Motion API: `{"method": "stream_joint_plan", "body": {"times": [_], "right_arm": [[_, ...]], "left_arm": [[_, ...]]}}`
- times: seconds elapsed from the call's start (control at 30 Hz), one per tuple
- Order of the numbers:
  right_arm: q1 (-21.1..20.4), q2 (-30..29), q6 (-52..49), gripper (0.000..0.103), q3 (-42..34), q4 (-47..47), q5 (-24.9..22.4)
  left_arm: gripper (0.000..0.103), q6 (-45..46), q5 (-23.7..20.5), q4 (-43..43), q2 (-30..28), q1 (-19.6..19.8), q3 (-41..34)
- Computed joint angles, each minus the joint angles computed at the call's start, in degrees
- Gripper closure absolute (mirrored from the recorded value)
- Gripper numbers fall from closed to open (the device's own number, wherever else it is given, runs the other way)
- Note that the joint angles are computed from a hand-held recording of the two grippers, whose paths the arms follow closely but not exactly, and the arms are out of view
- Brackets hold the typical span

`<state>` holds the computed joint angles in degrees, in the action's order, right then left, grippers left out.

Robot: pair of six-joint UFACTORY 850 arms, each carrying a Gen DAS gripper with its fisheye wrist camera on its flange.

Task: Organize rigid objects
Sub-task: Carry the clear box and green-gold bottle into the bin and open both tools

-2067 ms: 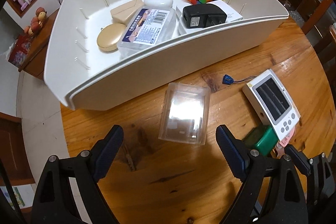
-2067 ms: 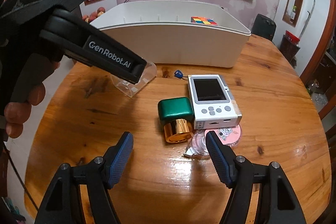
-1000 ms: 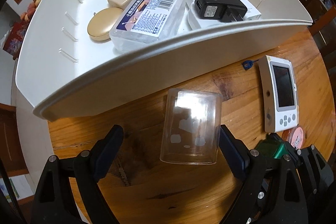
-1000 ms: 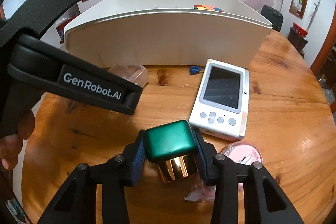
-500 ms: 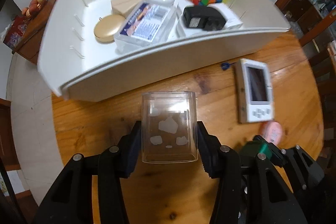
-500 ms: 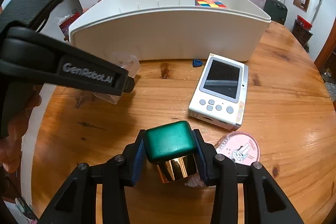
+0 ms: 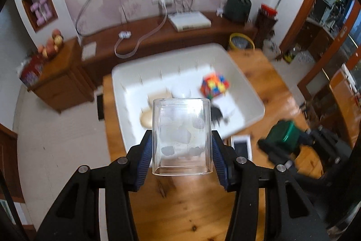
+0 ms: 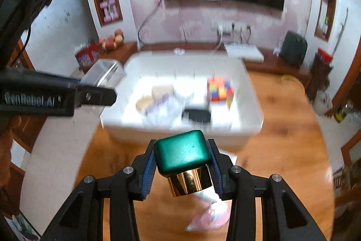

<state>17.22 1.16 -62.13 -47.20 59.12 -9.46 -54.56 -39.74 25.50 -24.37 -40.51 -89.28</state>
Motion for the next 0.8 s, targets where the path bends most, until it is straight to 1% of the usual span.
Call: {"method": "stream_joint_plan", "body": {"times": [0.13, 0.23, 0.3, 0.33, 0.4, 0.5, 0.6, 0.63, 0.73, 0.8], "right_arm": [[-1.9, -2.7, 9.6, 0.060, -9.4, -9.2, -3.8], [-2.9, -6.3, 17.9, 0.060, -18.0, -16.8, -6.3], [-3.2, -8.9, 21.3, 0.060, -22.5, -19.9, -7.3], [-3.4, -11.0, 23.7, 0.060, -25.7, -22.0, -8.3], [-3.4, -13.9, 26.2, 0.060, -29.8, -23.9, -9.3], [-3.5, -19.5, 30.6, 0.060, -36.3, -27.8, -12.0], [-3.8, -24.9, 32.2, 0.060, -41.5, -27.7, -16.4], [-3.8, -27.6, 33.8, 0.060, -44.2, -28.7, -18.5], [-3.6, -32.9, 37.1, 0.060, -48.8, -31.8, -21.9], [-3.4, -37.5, 40.1, 0.060, -53.3, -34.7, -24.9]], "left_arm": [[0.050, -1.1, -2.1, 4.2, -1.7, 0.7, -4.3], [0.050, -0.5, -3.0, 4.6, -4.0, 1.7, -7.7], [0.050, 0.0, -3.8, 4.9, -6.1, 2.4, -10.3], [0.050, 0.1, -4.2, 4.9, -6.9, 2.5, -11.2], [0.050, 0.8, -4.4, 4.5, -9.1, 3.4, -13.2], [0.050, 1.0, -6.1, 4.6, -12.9, 4.4, -16.5], [0.050, 1.4, -7.4, 2.5, -16.5, 5.8, -19.3], [0.050, 1.6, -7.9, 1.7, -18.1, 6.4, -20.4], [0.050, 2.3, -9.7, 0.7, -21.3, 7.3, -22.9], [0.050, 3.2, -11.3, -0.6, -23.8, 8.1, -25.2]]}}
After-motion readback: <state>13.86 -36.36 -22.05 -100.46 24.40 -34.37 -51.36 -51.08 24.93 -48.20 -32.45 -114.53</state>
